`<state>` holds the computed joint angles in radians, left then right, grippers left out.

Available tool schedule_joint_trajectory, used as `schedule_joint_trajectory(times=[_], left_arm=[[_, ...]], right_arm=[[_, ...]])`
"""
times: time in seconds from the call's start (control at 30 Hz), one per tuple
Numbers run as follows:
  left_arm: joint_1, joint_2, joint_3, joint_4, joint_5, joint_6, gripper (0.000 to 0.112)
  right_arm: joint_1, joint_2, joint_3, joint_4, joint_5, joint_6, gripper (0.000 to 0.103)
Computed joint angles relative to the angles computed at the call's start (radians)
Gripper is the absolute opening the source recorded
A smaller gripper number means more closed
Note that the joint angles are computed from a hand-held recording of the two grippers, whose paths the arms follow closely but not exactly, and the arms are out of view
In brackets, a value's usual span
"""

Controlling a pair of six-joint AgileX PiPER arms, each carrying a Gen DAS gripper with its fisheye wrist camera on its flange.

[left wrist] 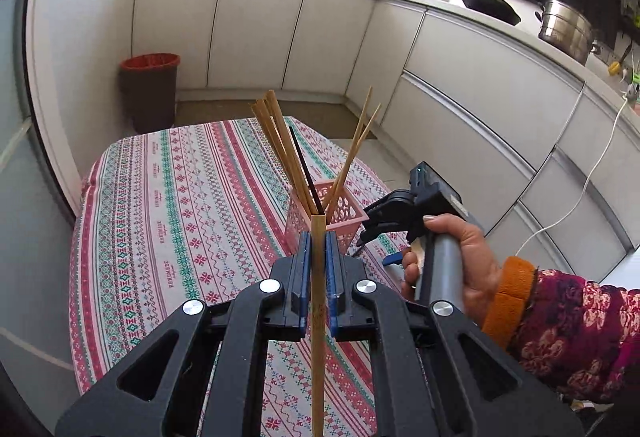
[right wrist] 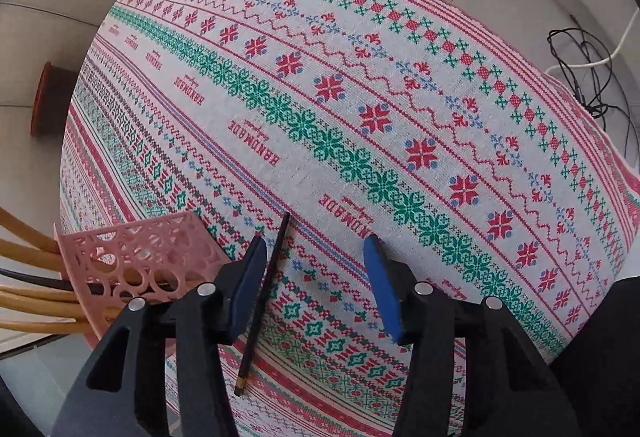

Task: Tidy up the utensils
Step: 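Lift both held chopsticks and carry them above the pink cup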

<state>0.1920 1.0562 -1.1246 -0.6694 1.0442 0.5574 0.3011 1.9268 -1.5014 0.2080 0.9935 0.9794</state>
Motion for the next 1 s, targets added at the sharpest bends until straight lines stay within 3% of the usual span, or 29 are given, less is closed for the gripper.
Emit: schedule_joint_trajectory(times=[0.2, 0.27, 0.3, 0.33, 0.4, 0.53, 0.7, 0.87, 1.0], left_arm=[[0.072, -0.001, -0.006, -0.044, 0.034, 0.031, 0.006], [0.077, -0.005, -0.010, -0.047, 0.039, 0.033, 0.006], [0.077, -0.009, -0.012, -0.046, 0.042, 0.033, 0.006], [0.077, -0.013, -0.012, -0.045, 0.043, 0.034, 0.006], [0.078, -0.019, -0.014, -0.039, 0.048, 0.032, 0.006], [0.084, -0.025, -0.011, -0.024, 0.048, 0.019, 0.006], [0.080, -0.029, -0.009, -0.005, 0.052, 0.005, 0.006], [0.060, -0.040, -0.015, 0.015, 0.047, -0.028, 0.006], [-0.004, -0.063, -0.025, 0.073, 0.029, -0.091, 0.006]], right_arm=[[0.057, 0.105, -0.178, -0.122, 0.146, 0.109, 0.047], [0.088, 0.126, -0.219, -0.183, 0.205, 0.148, 0.036], [0.099, 0.122, -0.212, -0.204, 0.212, 0.166, 0.023], [0.106, 0.105, -0.181, -0.213, 0.190, 0.182, 0.014], [0.085, 0.022, -0.039, -0.175, 0.079, 0.173, 0.011], [0.048, -0.101, 0.165, -0.093, -0.051, 0.103, 0.004], [-0.002, -0.266, 0.416, 0.011, -0.206, -0.029, 0.004], [-0.036, -0.419, 0.517, 0.005, -0.240, -0.074, 0.004], [0.055, -0.553, 0.486, -0.171, -0.190, 0.004, 0.004]])
